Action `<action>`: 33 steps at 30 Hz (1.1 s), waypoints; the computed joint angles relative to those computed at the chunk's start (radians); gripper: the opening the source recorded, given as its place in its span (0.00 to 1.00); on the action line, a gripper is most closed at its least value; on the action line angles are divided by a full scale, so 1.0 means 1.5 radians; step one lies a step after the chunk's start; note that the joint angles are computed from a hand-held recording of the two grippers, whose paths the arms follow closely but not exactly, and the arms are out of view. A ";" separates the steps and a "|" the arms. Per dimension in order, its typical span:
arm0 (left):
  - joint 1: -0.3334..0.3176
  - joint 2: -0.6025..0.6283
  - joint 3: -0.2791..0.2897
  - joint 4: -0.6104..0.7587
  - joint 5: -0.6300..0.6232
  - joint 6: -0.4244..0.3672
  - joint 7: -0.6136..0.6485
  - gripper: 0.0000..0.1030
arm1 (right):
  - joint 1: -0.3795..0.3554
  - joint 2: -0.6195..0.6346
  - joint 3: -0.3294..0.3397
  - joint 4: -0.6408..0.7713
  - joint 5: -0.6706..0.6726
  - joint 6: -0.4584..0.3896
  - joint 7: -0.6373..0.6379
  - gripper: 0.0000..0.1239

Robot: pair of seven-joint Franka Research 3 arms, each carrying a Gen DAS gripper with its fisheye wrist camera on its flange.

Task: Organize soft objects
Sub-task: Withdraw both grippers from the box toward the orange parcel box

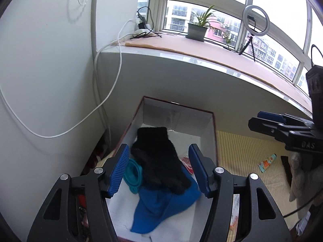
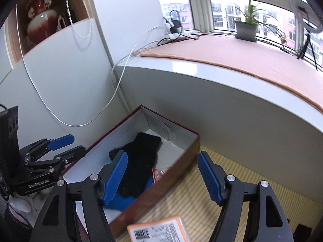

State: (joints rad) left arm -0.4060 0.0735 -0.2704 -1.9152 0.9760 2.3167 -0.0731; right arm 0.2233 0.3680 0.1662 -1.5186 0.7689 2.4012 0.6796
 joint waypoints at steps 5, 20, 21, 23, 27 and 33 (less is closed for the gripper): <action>-0.028 0.011 -0.017 0.008 0.020 -0.004 -0.023 0.58 | -0.029 -0.033 -0.004 -0.058 0.048 0.003 -0.051 0.55; -0.130 0.118 -0.013 0.089 0.039 0.038 -0.103 0.58 | -0.046 -0.039 -0.041 -0.102 -0.018 -0.089 -0.086 0.55; -0.137 0.125 -0.009 0.093 0.039 0.038 -0.112 0.58 | -0.048 -0.035 -0.041 -0.100 -0.022 -0.099 -0.088 0.55; -0.151 0.144 -0.004 0.108 0.035 0.031 -0.118 0.58 | -0.051 -0.028 -0.041 -0.095 -0.025 -0.119 -0.089 0.55; -0.161 0.173 0.007 0.123 0.008 0.053 -0.124 0.58 | -0.056 -0.007 -0.041 -0.077 -0.031 -0.156 -0.087 0.55; -0.182 0.207 0.025 0.154 -0.017 0.032 -0.130 0.58 | -0.057 0.028 -0.039 -0.050 -0.053 -0.197 -0.079 0.55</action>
